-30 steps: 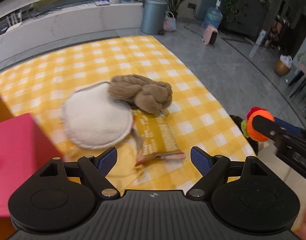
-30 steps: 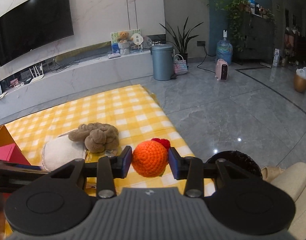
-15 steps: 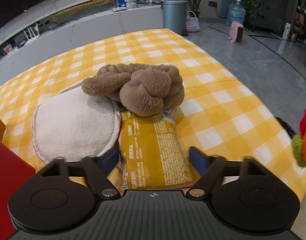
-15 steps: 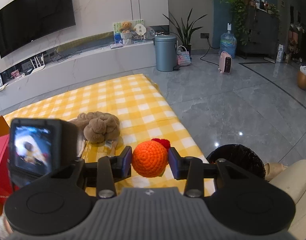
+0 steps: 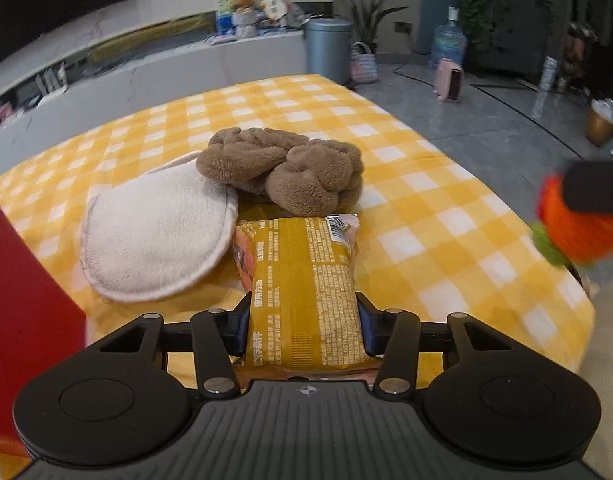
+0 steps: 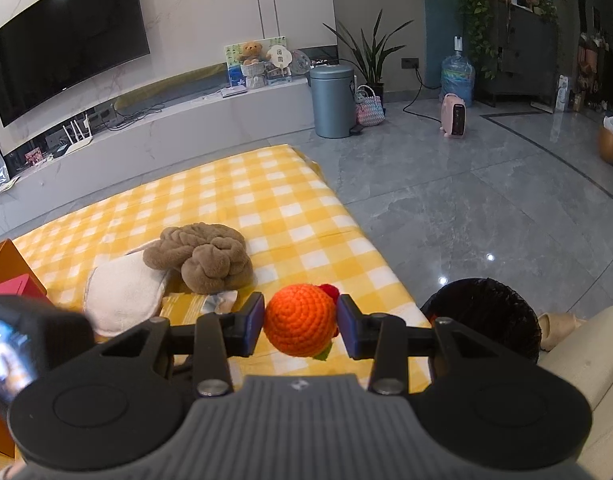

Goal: Organize soft objects
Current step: 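Carry the orange ball and snack bag with both grippers over the white bin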

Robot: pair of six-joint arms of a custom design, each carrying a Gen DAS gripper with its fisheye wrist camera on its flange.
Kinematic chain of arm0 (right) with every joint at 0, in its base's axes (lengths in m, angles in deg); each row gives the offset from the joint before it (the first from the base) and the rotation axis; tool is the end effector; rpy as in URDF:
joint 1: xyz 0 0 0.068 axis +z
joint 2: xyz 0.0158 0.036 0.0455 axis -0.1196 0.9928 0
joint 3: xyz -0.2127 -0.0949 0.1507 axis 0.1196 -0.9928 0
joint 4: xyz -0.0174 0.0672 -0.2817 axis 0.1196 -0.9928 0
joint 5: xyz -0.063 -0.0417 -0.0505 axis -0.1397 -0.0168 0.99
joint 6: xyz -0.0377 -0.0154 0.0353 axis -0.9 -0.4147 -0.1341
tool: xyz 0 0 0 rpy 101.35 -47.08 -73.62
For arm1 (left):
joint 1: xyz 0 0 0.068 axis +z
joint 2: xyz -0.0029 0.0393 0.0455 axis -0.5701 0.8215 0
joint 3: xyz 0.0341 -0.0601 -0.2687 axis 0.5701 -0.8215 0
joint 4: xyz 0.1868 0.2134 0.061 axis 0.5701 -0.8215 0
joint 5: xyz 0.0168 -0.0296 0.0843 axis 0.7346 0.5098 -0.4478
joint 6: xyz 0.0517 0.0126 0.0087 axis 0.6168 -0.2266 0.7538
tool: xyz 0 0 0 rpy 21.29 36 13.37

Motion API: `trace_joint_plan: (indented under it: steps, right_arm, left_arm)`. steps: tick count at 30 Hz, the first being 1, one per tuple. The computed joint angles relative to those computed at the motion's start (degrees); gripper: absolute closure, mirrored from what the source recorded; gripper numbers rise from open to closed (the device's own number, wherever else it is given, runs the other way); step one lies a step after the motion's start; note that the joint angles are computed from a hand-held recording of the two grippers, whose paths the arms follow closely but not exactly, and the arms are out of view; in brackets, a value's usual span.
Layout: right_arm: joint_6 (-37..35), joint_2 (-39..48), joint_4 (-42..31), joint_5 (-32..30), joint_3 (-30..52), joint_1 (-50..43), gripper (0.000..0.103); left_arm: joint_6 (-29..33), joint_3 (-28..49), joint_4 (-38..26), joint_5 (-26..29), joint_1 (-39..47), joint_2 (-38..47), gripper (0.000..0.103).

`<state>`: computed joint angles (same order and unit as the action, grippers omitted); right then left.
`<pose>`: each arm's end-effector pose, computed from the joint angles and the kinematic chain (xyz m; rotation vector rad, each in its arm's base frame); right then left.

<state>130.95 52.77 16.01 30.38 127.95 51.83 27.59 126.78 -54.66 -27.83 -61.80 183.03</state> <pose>0.1738 0.2350 0.2044 0.6240 2.2078 -0.1317 0.2819 -0.1471 0.1059 0.7450 2.2947 -0.2600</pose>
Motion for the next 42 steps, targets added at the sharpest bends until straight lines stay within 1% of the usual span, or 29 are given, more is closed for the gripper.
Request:
trace_joint_plan:
  steps: [3,8,12,17,20,23,26,27,29,31,36,37,39,42]
  right_arm:
    - [-0.6,0.1,0.7,-0.1,0.0,0.3,0.063]
    - [-0.5,0.3,0.7,-0.2,0.3,0.8,0.063]
    - [-0.9,0.4,1.1,-0.5,0.2,0.7,0.063]
    - [-3.0,-0.7,4.4,-0.8,-1.3,0.4,0.063]
    - [-3.8,-0.5,5.5,-0.5,-1.0,1.0,0.063]
    - [-4.8,-0.3,6.3,1.2,0.1,2.8,0.063]
    - [-8.1,-1.2,10.6,2.3,-0.4,4.6,0.063]
    - [-10.2,-2.0,14.1,1.9,-1.6,4.6,0.063]
    - [-14.8,-3.9,23.6,-2.0,-5.2,3.8,0.063]
    - [-17.6,-4.3,31.9,-5.7,-7.7,2.7,0.063]
    - [-22.8,-1.4,43.9,-11.2,-7.8,2.1,0.063]
    - [-23.2,-0.6,45.5,-12.0,-7.4,2.1,0.063]
    - [-23.8,1.5,45.7,-13.1,-5.1,2.5,0.063]
    - [-24.9,5.7,41.1,-12.3,1.5,3.9,0.063]
  left_arm:
    - [2.7,-3.4,-0.2,0.3,0.1,-4.7,0.048]
    - [7.4,-4.7,-7.7,5.7,2.9,-11.4,0.048]
    - [11.7,-6.1,-10.9,7.0,4.9,-16.0,0.048]
    - [16.8,-5.7,-17.2,12.0,9.7,-21.5,0.048]
    - [17.9,-5.4,-19.7,13.2,12.4,-25.1,0.048]
    - [20.0,-4.7,-23.2,17.6,17.0,-29.0,0.048]
    - [23.1,-4.0,-27.3,23.3,24.0,-33.2,0.048]
    - [24.2,-3.3,-28.7,25.8,27.0,-33.8,0.048]
    - [26.4,-1.1,-32.0,30.3,33.3,-33.9,0.048]
    - [28.5,1.8,-34.2,33.6,39.0,-32.5,0.048]
    - [31.2,8.9,-35.4,40.3,52.4,-26.8,0.048]
    - [31.6,10.1,-35.3,41.7,54.7,-25.5,0.048]
    - [30.9,12.1,-33.4,44.0,58.6,-22.5,0.048]
    - [24.9,15.0,-28.8,45.2,62.1,-17.4,0.048]
